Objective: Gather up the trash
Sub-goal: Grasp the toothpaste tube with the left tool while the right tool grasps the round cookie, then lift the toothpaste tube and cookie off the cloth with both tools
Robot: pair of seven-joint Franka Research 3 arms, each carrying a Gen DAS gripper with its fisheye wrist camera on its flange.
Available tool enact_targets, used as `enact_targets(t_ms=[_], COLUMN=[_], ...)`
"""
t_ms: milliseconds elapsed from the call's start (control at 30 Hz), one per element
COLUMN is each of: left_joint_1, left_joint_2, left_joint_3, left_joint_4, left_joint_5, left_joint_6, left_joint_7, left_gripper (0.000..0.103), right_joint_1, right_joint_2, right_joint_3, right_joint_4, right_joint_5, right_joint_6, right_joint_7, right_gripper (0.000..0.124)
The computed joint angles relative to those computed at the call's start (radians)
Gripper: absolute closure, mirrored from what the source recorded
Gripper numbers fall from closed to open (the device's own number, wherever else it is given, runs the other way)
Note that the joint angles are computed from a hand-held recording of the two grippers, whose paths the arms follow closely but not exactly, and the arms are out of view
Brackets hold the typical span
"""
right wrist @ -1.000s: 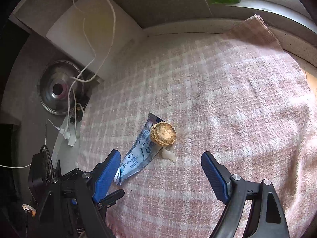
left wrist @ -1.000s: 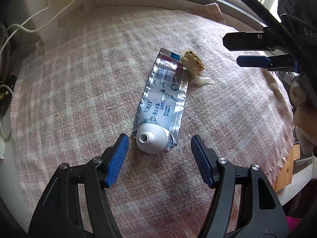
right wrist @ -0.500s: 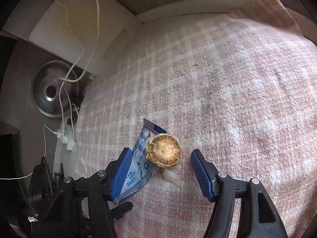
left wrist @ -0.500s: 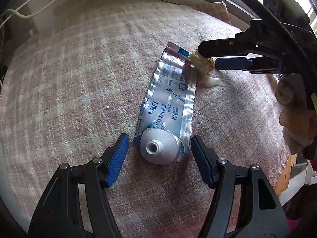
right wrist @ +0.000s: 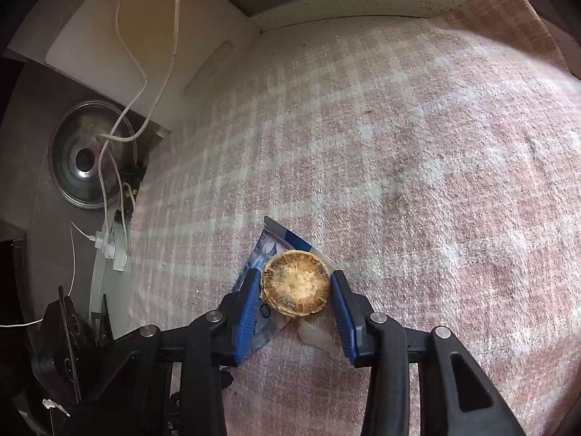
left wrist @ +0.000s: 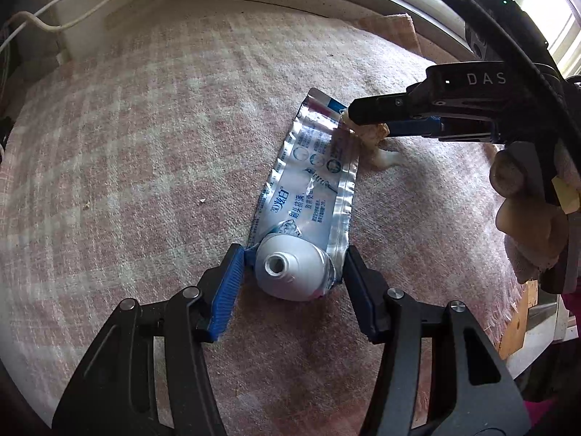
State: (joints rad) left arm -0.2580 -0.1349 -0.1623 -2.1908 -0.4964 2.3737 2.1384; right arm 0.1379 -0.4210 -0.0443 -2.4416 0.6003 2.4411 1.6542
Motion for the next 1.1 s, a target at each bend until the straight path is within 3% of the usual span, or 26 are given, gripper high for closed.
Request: enact_targets(t_ms=[367,733,767,800,1033,1100], left_joint_1=[-0.004,-0.016,-0.016,-0.014,-0.023,-0.010], left_joint_2=[-0.118,-0.264,-0.275,-0.278,-0.309,-0.303], left_joint_3=[0.043,0.125,0.128,0.132,0.127,0.108], left_joint_4=[-0.088,-0.205,-0.215,-0.218,-0.257,-0.244], left_joint_5=[-0.034,-0.089,-0.085,-0.076,-0.042,0.011], left_joint_6=[-0.012,-0.033,-0.038,-0.055,-0.034,-0.034], left_joint_7=[0.027,0.038,0.038,0.036,0.034,-0.019], left_gripper=[0.048,0.054,0.080,0.100,0.097,0.074], right_joint_1=[-0.024,-0.039,-0.037,-0.034,-0.024,-0.021], right_joint_2=[-0.099,-0.212,-0.220,-0.226,-0.253,-0.262], right_joint_3=[-0.011,-0.005,-0.006,-0.006,0.006,0.008], right_joint_4=[-0.059,-0.113,-0.118,-0.122,-0.150,-0.158], right_joint_5=[-0.022,-0.071,-0.070,-0.070,-0.071,-0.071], right_joint_6=[0.005,-0.027,-0.031,-0.033,-0.041,-0.044], right_joint_7=[0.003,0.008,0.007,0.006,0.017,0.024], right_gripper=[0.084,0.084,0.084,0.084,0.084,0.084])
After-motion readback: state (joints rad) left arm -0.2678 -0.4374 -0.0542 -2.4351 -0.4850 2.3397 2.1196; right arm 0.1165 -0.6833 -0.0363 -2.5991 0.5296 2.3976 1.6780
